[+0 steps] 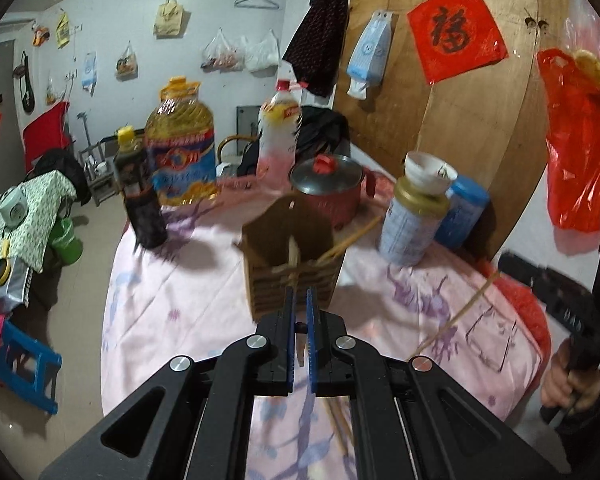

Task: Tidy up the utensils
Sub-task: 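Lower the left tool's chopstick into the holder, then open both tools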

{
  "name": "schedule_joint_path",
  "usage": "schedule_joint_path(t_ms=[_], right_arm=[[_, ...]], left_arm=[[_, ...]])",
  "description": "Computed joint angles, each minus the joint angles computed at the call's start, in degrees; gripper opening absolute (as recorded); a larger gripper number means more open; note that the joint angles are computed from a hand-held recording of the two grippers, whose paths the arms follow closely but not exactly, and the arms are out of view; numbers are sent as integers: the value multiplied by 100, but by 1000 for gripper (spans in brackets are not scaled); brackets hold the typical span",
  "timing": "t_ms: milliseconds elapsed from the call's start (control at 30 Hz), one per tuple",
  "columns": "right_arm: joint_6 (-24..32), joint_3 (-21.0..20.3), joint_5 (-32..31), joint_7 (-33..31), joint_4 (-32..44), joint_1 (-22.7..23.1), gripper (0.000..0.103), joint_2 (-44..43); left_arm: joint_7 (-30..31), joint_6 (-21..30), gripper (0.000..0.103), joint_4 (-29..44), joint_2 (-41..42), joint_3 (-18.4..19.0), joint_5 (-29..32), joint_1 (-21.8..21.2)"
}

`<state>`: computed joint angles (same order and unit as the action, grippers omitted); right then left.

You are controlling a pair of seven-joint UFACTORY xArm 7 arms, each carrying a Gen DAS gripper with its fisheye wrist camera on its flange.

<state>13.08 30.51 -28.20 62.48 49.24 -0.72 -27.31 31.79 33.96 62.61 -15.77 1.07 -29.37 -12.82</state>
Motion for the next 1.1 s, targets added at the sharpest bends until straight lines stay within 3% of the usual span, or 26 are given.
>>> schedule_joint_path(t_ms=[267,433,567,767,900,933,967,1033,1100], right_arm=[[-296,-84,-232,-240,568,-172,6,540],[-424,147,-1030,29,1476,-605,6,1338],[-325,189,-1777,433,2239,-676,6,2072],[4,-56,-2581,715,3252,-305,6,3099],[141,-299,-2524,568,3671,32,6,3650],[278,-339,-2434,467,3764,118,11,3780],[323,-363,-2259,342,3801,158,11,3875],[156,-440,-1986,218,3682,189,11,3885],[180,-612,-2007,244,3641,334,12,3851]], left_arm=[[-260,-202,6,1263,825,-243,259,62],[-624,-363,6,2140,1511,-435,563,186],[-909,-342,6,2694,2043,-563,814,289],[-1186,-240,6,3138,2618,-687,1063,415],[-1313,-105,6,3435,3006,-739,1143,510],[-1326,-49,6,3484,3067,-753,1150,540],[-1444,-5,9,3523,3138,-724,1249,529],[-1708,31,48,3548,3221,-660,1462,508],[-1732,-12,51,3460,3196,-703,1404,595]])
